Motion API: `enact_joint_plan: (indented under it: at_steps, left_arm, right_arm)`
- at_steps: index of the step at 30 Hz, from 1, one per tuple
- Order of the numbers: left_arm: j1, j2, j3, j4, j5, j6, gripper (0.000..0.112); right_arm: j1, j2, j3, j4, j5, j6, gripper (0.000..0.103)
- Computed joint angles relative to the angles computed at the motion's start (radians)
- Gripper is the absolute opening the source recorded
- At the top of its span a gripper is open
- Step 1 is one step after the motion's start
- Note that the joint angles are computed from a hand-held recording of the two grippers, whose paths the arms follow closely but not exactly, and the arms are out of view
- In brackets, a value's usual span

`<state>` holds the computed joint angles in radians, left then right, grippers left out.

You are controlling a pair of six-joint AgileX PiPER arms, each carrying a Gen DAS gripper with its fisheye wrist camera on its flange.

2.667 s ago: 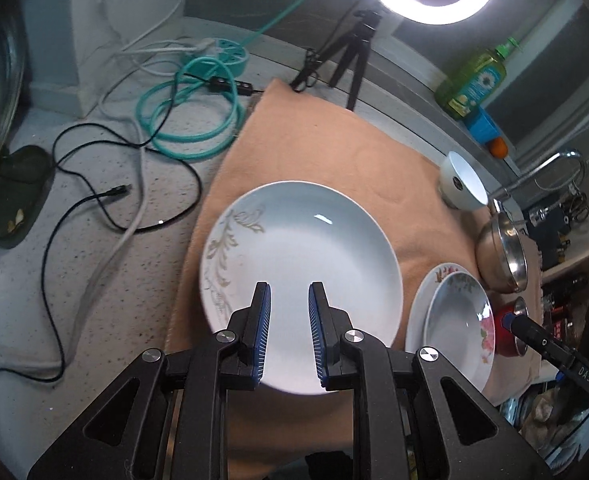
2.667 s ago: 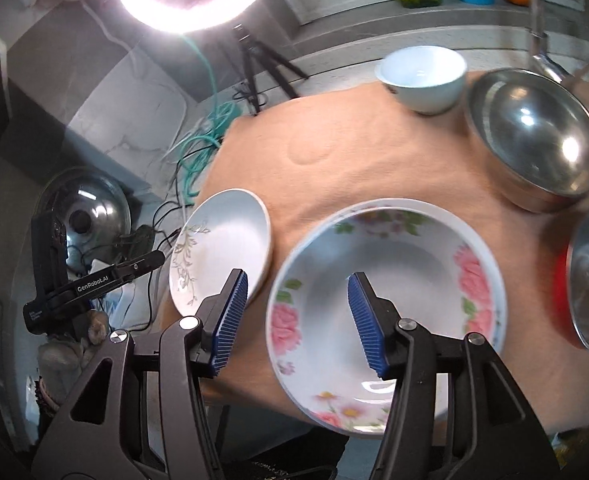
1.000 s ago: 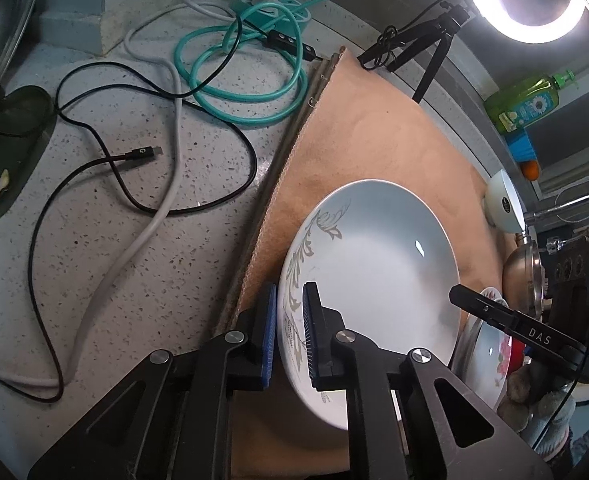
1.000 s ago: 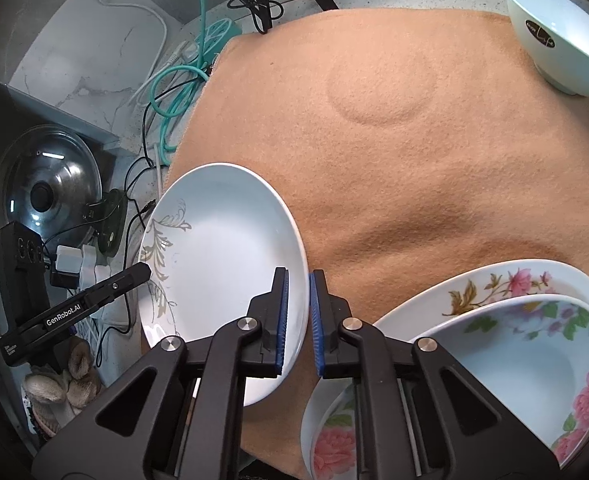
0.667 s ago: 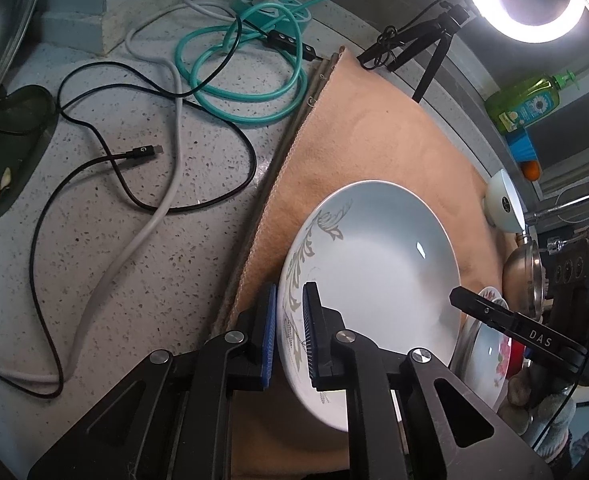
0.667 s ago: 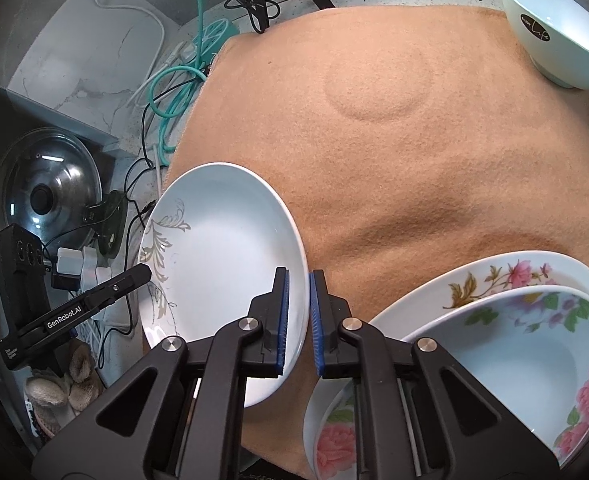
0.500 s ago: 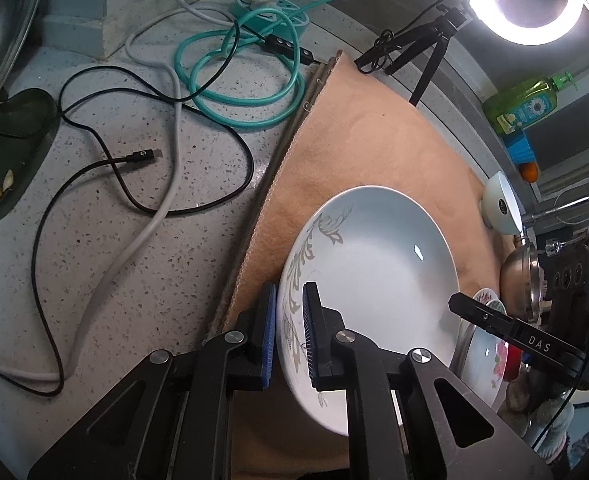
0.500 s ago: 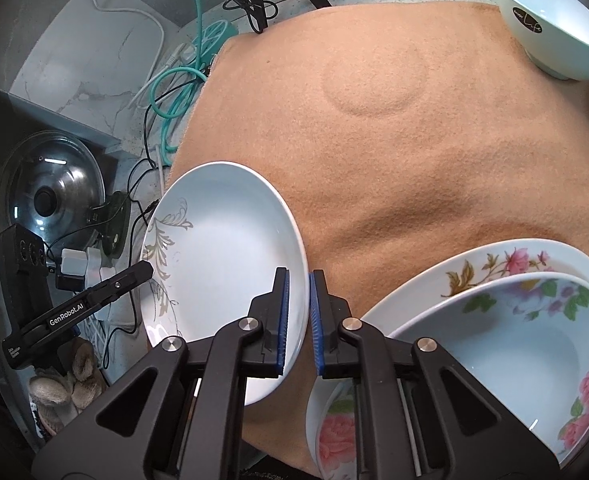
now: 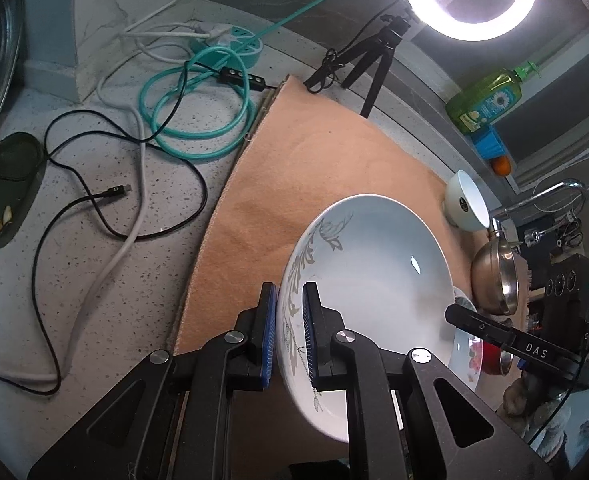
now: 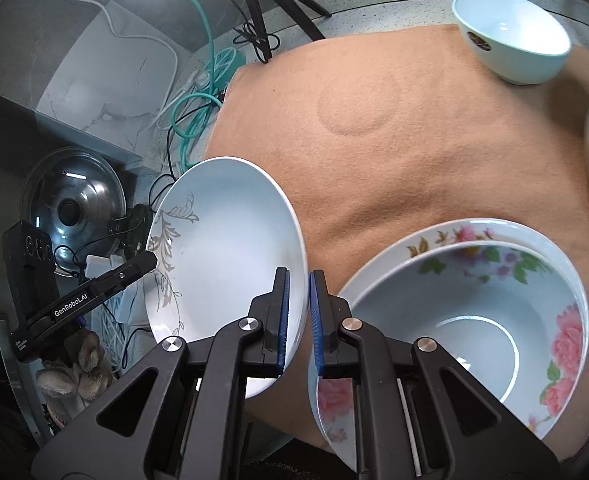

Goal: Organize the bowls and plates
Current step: 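Lower the grey-leaf plate onto the stack with the right tool while the left tool holds its rim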

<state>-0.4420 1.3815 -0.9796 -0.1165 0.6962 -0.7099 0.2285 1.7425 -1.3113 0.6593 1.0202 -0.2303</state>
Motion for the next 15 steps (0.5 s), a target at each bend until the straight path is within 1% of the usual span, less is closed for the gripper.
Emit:
enact_joint_plan:
  at_steps: [9,15]
  left_arm:
    - [-0.098,0.072,-0.109,0.011,0.007,-0.008,0.011]
    - [-0.16,0.153,-0.191,-0.01,0.011,0.019,0.011]
  right_arm:
    - [-0.129,-0.124,0.113,0.021,0.034,-0.047,0.01]
    - [-0.245,-0.193,0.188,0.024,0.063,-0.081,0.01]
